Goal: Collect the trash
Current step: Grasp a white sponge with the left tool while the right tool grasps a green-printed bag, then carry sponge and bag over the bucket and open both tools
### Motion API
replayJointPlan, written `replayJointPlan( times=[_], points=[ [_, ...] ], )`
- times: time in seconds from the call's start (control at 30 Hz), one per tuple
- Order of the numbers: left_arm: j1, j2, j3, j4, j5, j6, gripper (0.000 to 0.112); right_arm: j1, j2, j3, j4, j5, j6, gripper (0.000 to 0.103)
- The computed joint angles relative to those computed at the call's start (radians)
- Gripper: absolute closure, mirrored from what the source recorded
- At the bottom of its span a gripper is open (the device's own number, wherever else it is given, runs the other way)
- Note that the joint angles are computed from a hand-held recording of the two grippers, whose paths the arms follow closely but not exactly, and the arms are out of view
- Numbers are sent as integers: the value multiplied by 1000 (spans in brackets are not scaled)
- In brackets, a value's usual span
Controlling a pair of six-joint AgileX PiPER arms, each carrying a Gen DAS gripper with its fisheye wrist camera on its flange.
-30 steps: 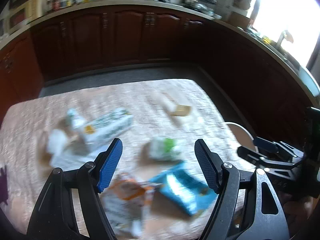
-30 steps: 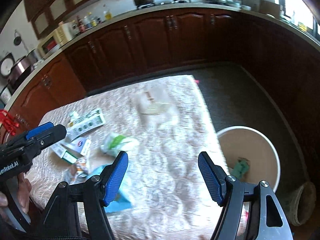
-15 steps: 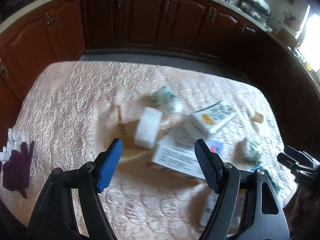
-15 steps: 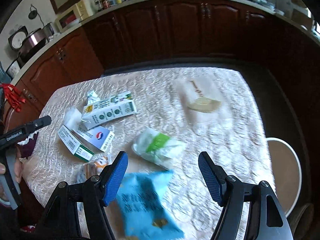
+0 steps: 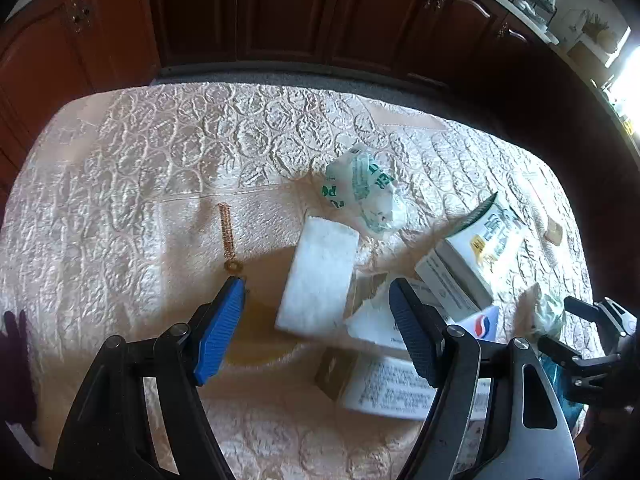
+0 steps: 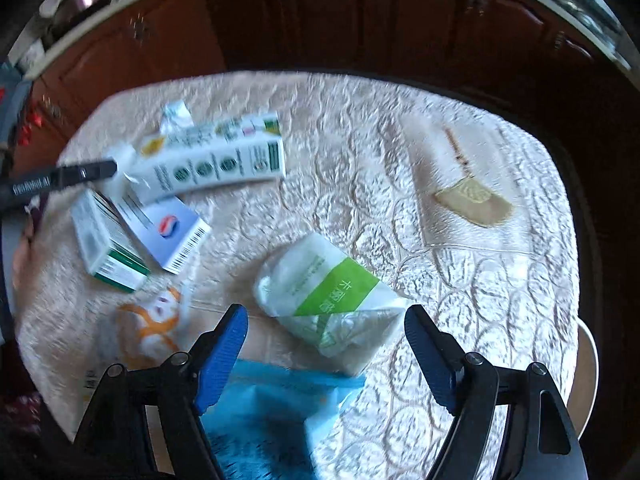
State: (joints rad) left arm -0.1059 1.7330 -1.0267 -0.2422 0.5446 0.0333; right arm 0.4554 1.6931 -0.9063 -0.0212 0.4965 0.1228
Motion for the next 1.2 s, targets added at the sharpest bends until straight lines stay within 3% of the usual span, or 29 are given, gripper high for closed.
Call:
replayJointPlan(
  times=[0.1, 0.17, 0.2, 0.27, 0.37, 0.43, 0.7, 1.07, 1.2],
  points=[
    [2, 29, -22, -13, 7, 18, 51, -10, 50, -21, -11, -13, -19, 25],
    [2, 50, -43, 1, 28, 14, 76, -23, 66, -23, 38, -39, -68, 25],
    [0, 59, -50, 13, 30, 3, 82, -34, 68, -20, 69, -51, -101, 26],
    [-4, 59, -46, 26, 17, -16, 86, -41, 69, -13, 96, -70, -119, 41],
    [8, 12, -24, 36, 4, -35, 87, -58, 38, 16, 172, -99, -180, 55],
    [6, -37, -12, 56, 5, -50, 87, -81, 1, 33, 297, -95, -289, 57],
    [-105, -217, 14, 127, 30, -149, 87, -106, -216, 128, 446, -83, -385, 57],
    [-432, -276, -59, 360, 86, -457, 87, -118, -540, 241, 194, -1, -119, 57],
    [-550, -241, -122, 433, 119, -546, 87, -223, -639, 280, 215, 54, -169, 57]
  ],
)
